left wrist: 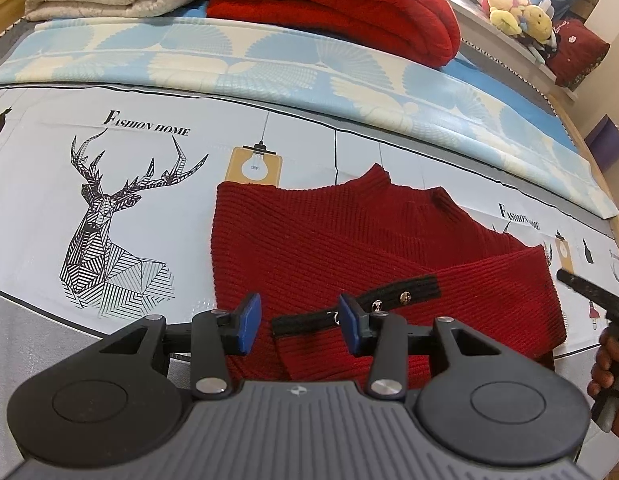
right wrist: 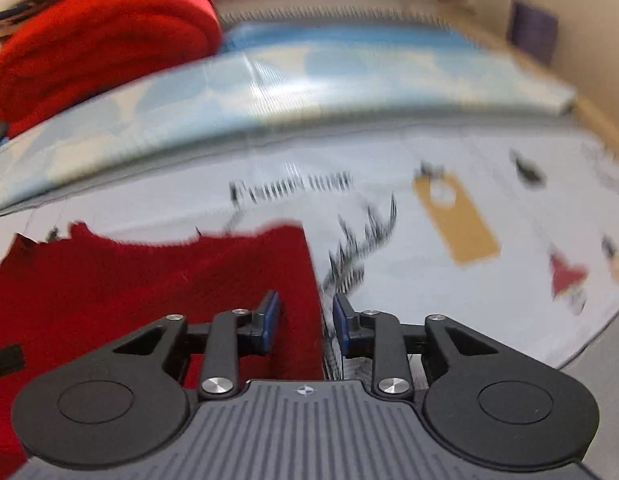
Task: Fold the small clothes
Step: 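Release the sweater and withdraw the right tool from the fold, then move both open tools to the sweater hem edge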
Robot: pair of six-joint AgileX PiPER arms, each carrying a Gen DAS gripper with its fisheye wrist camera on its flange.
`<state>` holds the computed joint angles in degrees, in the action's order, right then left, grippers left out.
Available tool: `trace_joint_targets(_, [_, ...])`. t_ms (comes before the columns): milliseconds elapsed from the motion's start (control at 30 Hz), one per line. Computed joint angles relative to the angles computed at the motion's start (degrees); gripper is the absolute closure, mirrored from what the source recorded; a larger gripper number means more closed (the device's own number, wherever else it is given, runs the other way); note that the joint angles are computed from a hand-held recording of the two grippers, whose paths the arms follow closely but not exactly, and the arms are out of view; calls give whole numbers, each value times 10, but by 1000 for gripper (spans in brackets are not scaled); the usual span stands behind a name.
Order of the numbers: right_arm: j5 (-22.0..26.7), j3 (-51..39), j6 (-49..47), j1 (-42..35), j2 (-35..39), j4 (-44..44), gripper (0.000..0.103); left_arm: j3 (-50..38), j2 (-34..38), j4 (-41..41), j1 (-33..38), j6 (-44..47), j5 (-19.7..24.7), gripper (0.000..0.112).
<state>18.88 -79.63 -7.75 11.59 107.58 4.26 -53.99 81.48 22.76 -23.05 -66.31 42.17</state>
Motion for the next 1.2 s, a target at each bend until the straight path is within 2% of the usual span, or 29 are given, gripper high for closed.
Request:
trace_joint_targets(67, [-12,21,-115,0,-20,109,62,-1,-1,0,0,0,0,65])
trace_joint_targets(133, [48,1,-229,-8,-15,205,55,-2,-2,0,-2,0,0,65])
trace_joint_targets(167, [91,-15,-270,-13,3,220,54,-2,-2,-1,-3,1,1,65])
trace_joint_targets(200, [111,-21,-288,-14,18,212,54,-3,-2,0,-4,1,2,65])
trace_joint_targets(233, [109,-16,-283,-11,30,182,54,-1,-4,1,-5,1,2,65])
trace_joint_targets(267, [84,3,-292,-7,27,174,54,0,-6,1,-6,2,3,65])
trace_joint_targets(333, [48,30,-338,-4,17,200,53,6,-13,1,-4,6,6,65])
trace_joint_targets(500, [19,74,-455,-14,-4,287,53,24,-39,23,-4,-18,26,65])
trace_joint_targets(633, [49,82,-440,-25,-40,291,53,41,-63,56,-26,-57,53,65])
trace_joint_targets(767, [65,135,-556,-47,-121,390,53,60,-84,94,-68,-108,86,65])
trace_joint_targets(833, [78,174,-637,-70,-177,477,52,71,-95,111,-97,-135,101,65])
trace_joint_targets(967, [159,235,-726,-141,-286,595,51,79,-112,142,-172,-199,144,65])
trace_joint_targets(1067, [221,281,-757,-203,-369,609,45,77,-137,145,-246,-252,180,65])
trace_joint_targets(1133, [285,303,-769,-263,-412,603,44,68,-154,153,-313,-292,213,64])
trace_joint_targets(1200, [376,322,-793,-352,-449,602,43,47,-150,168,-389,-336,271,61])
